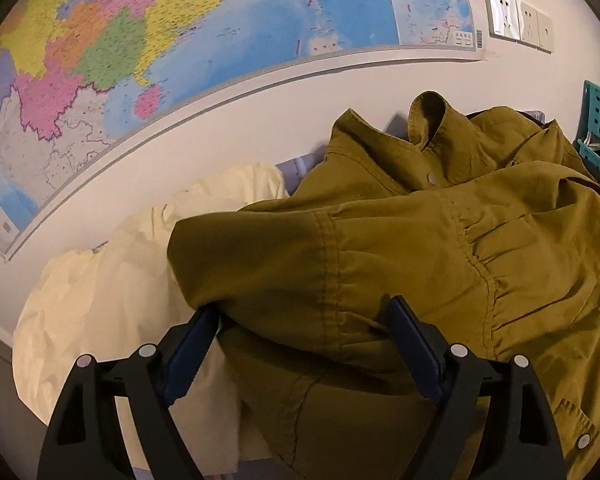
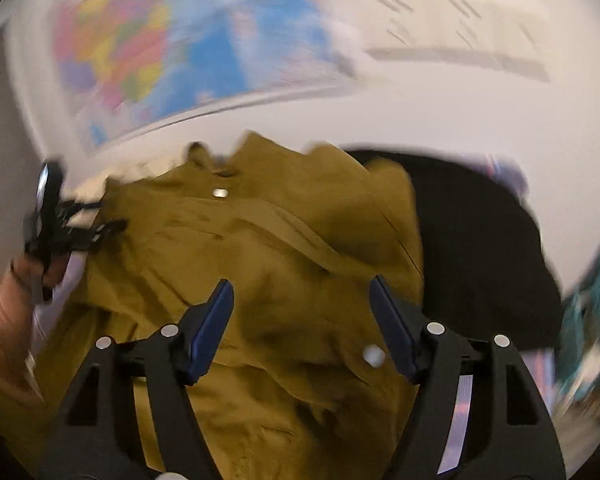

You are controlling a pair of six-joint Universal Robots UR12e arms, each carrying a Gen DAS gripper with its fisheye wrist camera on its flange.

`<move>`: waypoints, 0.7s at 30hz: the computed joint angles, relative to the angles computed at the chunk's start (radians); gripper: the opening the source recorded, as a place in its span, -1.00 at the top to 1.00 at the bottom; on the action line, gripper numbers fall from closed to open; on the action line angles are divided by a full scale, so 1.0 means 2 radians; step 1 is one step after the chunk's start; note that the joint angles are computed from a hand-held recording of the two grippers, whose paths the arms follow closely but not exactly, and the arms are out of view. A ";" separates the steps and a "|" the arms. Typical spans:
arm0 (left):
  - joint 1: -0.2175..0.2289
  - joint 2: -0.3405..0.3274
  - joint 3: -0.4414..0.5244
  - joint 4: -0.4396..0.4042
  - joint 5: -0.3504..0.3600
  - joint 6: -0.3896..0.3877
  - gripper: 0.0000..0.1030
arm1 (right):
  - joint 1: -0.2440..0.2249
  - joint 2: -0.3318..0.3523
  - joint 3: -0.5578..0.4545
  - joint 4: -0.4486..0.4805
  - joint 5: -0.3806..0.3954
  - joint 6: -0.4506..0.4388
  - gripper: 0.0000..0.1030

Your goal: Fold large clothes

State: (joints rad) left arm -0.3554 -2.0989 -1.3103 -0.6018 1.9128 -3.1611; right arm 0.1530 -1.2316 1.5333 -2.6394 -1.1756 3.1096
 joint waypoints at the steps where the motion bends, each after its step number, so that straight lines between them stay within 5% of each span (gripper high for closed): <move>1: 0.001 0.000 0.001 -0.004 0.000 -0.004 -0.63 | -0.003 0.003 0.000 0.004 -0.003 0.018 -0.41; 4: 0.000 -0.002 0.003 -0.006 0.006 -0.006 -0.63 | -0.005 0.017 -0.008 0.015 -0.010 0.051 -0.52; 6: 0.000 -0.004 0.004 -0.009 0.012 -0.007 -0.63 | -0.006 0.027 -0.014 0.018 0.003 0.064 -0.09; 8: -0.002 -0.005 0.004 -0.013 0.029 -0.003 -0.63 | 0.000 0.030 -0.021 0.020 -0.010 0.054 0.65; 9: -0.002 -0.006 0.005 -0.015 0.040 -0.006 -0.66 | 0.003 0.027 -0.021 0.007 -0.018 0.041 0.72; 13: 0.004 0.001 -0.005 -0.016 0.040 -0.016 -0.68 | 0.011 0.022 -0.015 -0.092 -0.036 0.013 0.78; 15: 0.005 0.002 -0.008 -0.014 0.044 -0.019 -0.71 | 0.009 0.032 -0.033 -0.043 -0.035 0.011 0.65; 17: 0.004 0.002 -0.006 -0.021 0.049 -0.029 -0.73 | 0.016 0.044 -0.054 0.033 -0.084 0.008 0.40; 21: -0.007 0.008 -0.015 0.009 0.071 -0.024 -0.73 | 0.007 0.037 -0.033 0.002 -0.069 0.050 0.18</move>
